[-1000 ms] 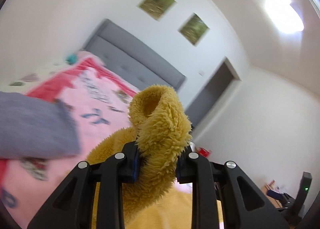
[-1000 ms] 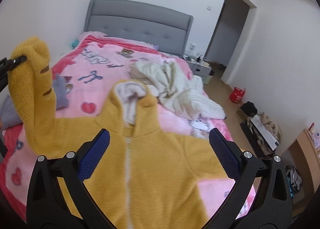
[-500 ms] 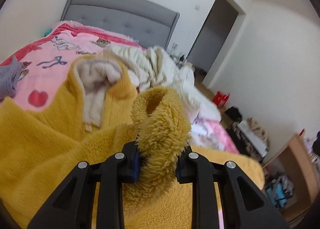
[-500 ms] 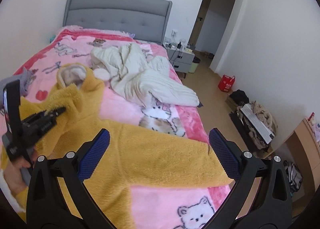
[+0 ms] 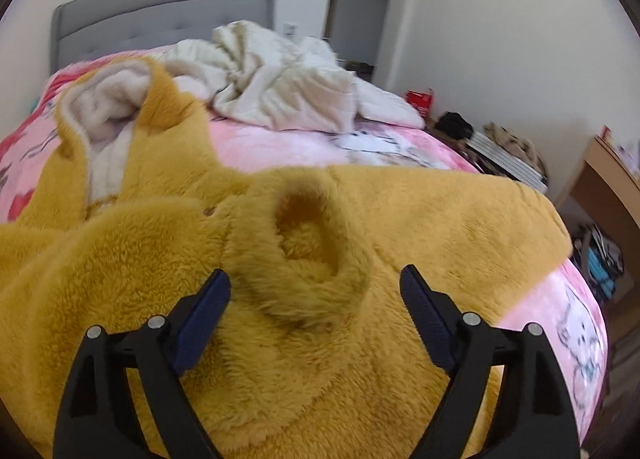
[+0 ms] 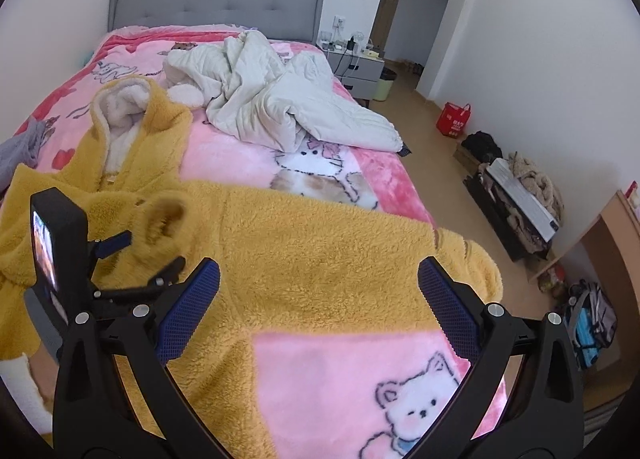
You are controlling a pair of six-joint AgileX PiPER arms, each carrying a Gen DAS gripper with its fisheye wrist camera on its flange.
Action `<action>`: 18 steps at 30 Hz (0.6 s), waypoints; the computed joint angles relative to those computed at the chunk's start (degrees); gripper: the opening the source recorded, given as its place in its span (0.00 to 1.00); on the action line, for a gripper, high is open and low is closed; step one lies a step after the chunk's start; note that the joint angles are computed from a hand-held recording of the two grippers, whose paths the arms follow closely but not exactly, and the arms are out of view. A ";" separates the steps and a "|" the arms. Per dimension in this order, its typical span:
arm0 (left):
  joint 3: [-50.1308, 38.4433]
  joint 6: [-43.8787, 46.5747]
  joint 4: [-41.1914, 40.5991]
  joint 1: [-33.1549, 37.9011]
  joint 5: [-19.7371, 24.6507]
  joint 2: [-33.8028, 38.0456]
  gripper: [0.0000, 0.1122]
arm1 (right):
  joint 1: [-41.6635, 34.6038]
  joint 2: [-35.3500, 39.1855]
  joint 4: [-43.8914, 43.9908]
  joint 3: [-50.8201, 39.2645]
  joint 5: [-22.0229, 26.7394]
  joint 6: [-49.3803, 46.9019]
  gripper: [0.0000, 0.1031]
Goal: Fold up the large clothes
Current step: 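Carry the held sleeve across the jacket body with the left gripper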
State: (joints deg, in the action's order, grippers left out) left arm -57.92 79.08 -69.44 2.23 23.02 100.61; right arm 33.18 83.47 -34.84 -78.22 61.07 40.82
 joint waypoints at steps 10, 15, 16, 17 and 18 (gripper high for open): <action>-16.79 -18.84 22.01 27.70 24.39 1.27 0.84 | -11.42 16.66 45.57 -16.20 -7.06 -35.55 0.63; -31.99 -29.95 33.01 36.48 28.41 12.79 0.84 | -9.69 30.69 48.39 -27.13 -3.65 -37.25 0.56; -34.55 -31.66 33.89 37.55 29.76 14.85 0.84 | -9.50 31.84 47.83 -27.88 -3.80 -36.48 0.56; -36.94 -33.21 34.30 38.42 31.49 16.84 0.84 | -9.52 33.11 47.83 -28.44 -4.29 -35.53 0.56; -39.01 -34.31 33.78 39.62 33.67 18.89 0.84 | -10.00 34.31 49.10 -28.95 -4.04 -34.95 0.56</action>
